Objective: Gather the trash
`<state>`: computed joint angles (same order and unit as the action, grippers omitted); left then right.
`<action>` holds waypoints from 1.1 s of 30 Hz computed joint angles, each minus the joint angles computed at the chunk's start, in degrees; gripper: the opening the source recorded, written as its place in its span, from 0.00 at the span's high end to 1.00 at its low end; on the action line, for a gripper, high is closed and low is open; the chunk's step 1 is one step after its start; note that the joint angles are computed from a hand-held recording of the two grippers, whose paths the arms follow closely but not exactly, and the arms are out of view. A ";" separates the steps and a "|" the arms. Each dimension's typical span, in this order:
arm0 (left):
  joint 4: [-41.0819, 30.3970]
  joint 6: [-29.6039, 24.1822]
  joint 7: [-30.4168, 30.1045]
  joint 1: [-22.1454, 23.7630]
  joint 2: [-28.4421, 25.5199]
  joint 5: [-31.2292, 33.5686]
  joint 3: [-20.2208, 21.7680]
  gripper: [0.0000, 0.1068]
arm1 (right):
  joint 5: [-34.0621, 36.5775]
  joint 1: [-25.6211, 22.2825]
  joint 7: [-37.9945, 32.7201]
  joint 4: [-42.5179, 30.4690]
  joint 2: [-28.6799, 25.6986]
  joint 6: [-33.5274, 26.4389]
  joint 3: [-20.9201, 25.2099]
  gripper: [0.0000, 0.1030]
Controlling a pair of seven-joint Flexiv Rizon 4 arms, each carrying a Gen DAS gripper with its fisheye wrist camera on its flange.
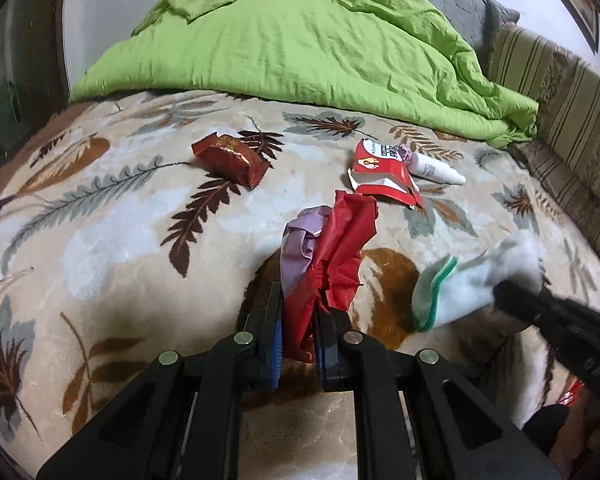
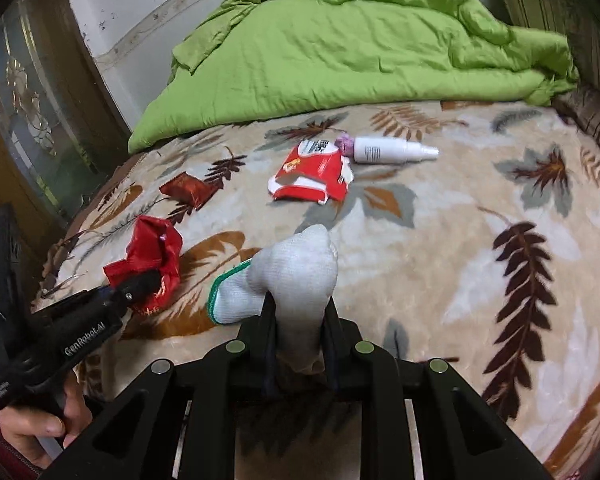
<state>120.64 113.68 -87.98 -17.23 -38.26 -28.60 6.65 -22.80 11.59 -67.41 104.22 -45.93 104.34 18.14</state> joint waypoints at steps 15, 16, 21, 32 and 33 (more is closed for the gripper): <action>-2.90 0.49 8.49 -11.56 -3.97 -13.09 8.34 0.89 | 0.13 -0.78 1.39 -0.59 -1.13 1.01 0.62 0.79; -2.80 1.05 8.81 -11.63 -4.00 -13.51 8.20 0.89 | 0.12 -0.74 1.50 -0.56 -1.10 1.04 0.52 0.79; -2.71 2.33 11.45 -11.85 -4.13 -16.30 7.31 0.89 | -0.31 -1.04 1.86 -0.52 -1.19 1.39 0.64 0.79; -2.55 3.94 14.83 -10.34 -3.83 -19.29 4.07 0.89 | -0.91 -0.78 2.23 -0.40 -1.12 1.70 0.11 0.79; -2.44 4.09 14.94 -10.12 -3.71 -19.34 3.78 0.89 | -0.88 -0.65 2.25 -0.41 -1.09 1.66 -0.08 0.79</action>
